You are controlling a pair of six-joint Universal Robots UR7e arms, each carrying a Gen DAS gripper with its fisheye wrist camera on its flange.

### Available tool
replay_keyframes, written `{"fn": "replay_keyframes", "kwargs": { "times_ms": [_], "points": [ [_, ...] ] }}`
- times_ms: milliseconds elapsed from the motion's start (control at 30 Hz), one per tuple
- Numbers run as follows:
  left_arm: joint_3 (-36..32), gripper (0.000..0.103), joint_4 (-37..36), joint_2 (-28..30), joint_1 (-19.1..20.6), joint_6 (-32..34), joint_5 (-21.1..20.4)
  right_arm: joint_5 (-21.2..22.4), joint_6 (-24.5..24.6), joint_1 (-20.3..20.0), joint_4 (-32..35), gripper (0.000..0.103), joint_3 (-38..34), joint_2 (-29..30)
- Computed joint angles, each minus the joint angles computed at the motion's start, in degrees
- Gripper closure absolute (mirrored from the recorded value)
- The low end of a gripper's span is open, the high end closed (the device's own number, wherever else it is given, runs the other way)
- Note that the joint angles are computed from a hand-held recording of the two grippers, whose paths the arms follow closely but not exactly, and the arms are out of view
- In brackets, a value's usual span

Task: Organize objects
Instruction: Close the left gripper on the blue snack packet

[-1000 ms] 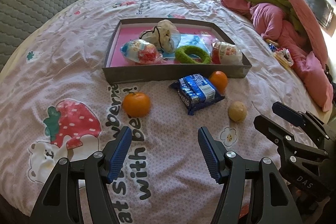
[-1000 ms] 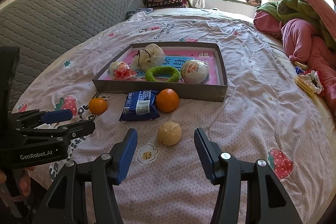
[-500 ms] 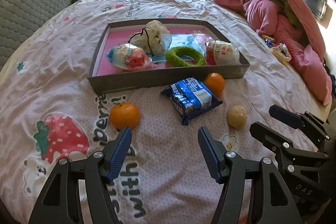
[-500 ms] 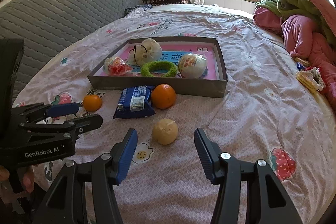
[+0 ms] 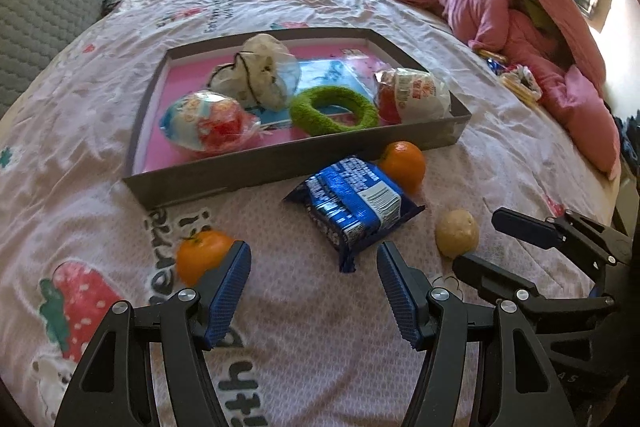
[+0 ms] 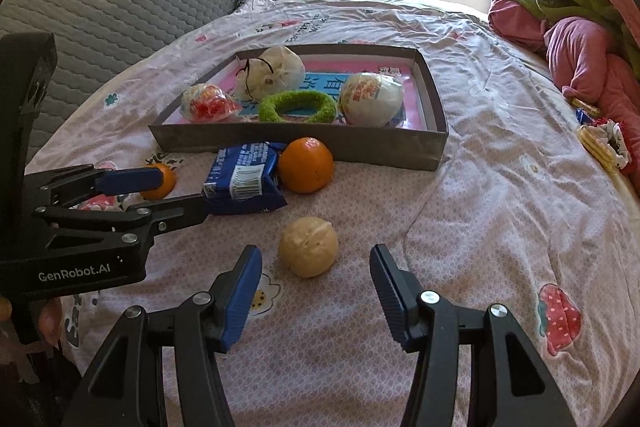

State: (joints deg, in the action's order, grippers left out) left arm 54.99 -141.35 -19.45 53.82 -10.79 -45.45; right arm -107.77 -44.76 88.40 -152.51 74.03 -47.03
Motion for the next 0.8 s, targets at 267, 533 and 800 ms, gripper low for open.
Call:
{"fn": "replay_keyframes", "kwargs": {
  "times_ms": [267, 533, 800],
  "points": [
    [-6.04, 0.036, 3.86, 3.36, 0.88, 2.8, -1.39, -0.52, 0.02, -0.25, 0.73, 0.047, -1.27, 1.01],
    [-11.01, 0.031, 7.03, 5.53, 2.23, 2.74, -4.75, -0.21, -0.34, -0.29, 1.28, 0.047, -2.48, 1.86],
    [-17.23, 0.024, 10.51, 8.44, 2.78, 5.94, -6.41, 0.07, -1.07, -0.38, 2.2, 0.047, -4.17, 3.07]
  ]
}}
